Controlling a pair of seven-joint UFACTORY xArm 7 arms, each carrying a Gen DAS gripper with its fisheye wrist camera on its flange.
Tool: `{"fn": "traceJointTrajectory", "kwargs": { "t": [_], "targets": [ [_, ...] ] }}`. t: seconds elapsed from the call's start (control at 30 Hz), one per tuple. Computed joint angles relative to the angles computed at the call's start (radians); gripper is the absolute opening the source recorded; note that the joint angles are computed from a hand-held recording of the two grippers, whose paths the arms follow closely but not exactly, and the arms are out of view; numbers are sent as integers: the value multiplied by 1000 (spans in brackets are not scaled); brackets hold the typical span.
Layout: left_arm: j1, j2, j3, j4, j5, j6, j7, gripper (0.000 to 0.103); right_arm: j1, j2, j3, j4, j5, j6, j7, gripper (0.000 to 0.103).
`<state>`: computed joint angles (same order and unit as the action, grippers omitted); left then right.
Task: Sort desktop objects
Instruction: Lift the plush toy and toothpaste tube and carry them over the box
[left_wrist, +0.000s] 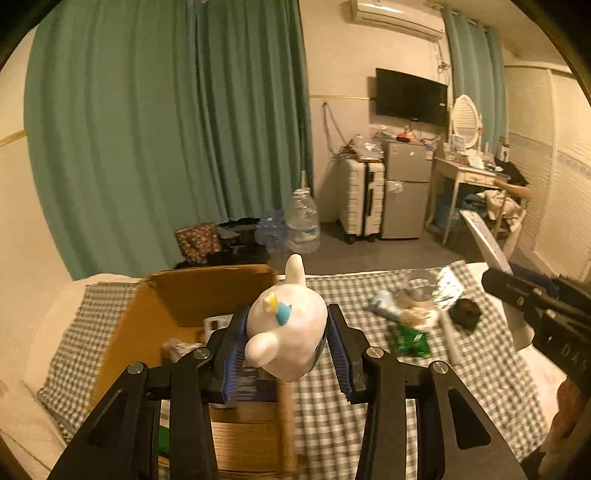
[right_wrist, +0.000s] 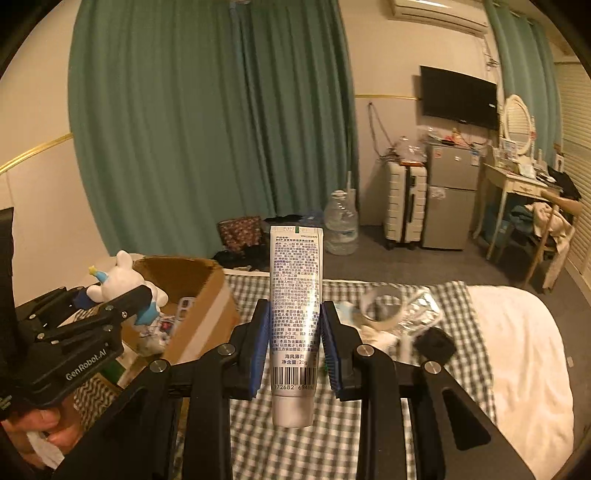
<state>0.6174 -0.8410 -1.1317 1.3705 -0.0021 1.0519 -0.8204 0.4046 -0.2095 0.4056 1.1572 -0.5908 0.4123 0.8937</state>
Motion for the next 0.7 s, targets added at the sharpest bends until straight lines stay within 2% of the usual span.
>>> {"fn": "traceJointTrajectory", "kwargs": {
  "t": [0.17,0.4,0.7],
  "targets": [
    [-93,-11,82,-103,36,4,0,42,35,104,16,84,-65,-13,37,27],
    [-205,-2,169,-215,118,-8,-63,42,150,261,-29,216,-89,-27,28,27],
    [-339,58,269,-367,180,-28,-156,42,279,476,-91,418,-14,-13,-101,27]
  ]
}}
